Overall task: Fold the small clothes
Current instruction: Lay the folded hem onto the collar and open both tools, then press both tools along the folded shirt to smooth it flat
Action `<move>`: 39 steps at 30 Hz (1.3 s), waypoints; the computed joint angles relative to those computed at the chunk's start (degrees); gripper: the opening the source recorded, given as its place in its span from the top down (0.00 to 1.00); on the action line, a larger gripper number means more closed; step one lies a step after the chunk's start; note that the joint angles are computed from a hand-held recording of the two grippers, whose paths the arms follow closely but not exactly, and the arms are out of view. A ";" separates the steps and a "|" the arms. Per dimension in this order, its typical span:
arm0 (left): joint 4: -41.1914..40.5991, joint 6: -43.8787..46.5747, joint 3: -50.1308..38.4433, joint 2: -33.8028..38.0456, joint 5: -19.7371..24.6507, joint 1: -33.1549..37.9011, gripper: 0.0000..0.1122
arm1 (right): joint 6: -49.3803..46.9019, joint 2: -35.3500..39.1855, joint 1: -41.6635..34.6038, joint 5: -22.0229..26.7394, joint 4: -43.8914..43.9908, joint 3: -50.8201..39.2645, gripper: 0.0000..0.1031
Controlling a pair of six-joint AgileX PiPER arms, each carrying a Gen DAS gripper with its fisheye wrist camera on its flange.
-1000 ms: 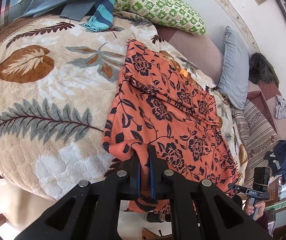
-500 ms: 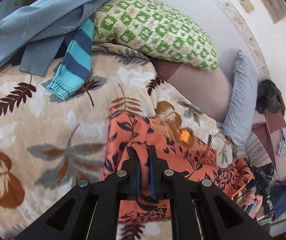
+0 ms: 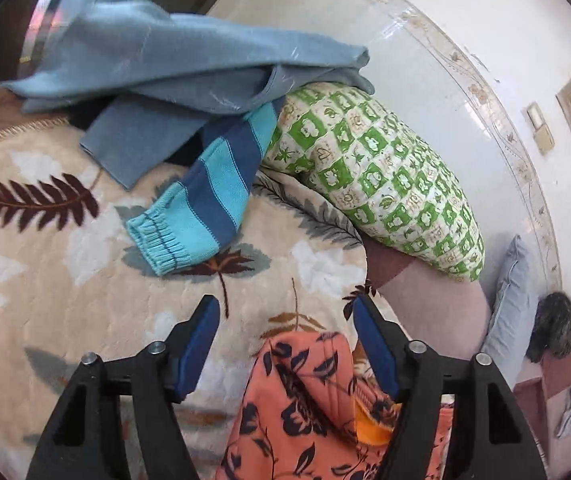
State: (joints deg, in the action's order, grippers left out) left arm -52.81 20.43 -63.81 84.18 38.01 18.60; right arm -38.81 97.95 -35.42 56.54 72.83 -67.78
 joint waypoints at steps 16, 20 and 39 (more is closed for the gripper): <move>39.91 -36.08 14.75 -7.32 -7.00 -14.42 0.32 | 28.75 -1.20 55.40 -11.29 -47.90 -10.27 0.46; 36.76 -30.77 13.76 -4.59 -7.22 -13.32 0.32 | 44.85 15.67 58.98 -5.28 -64.86 -33.19 0.52; 53.61 -36.05 12.50 -7.71 -6.27 -33.76 0.29 | 48.74 -22.43 39.18 -11.16 -69.93 9.08 0.51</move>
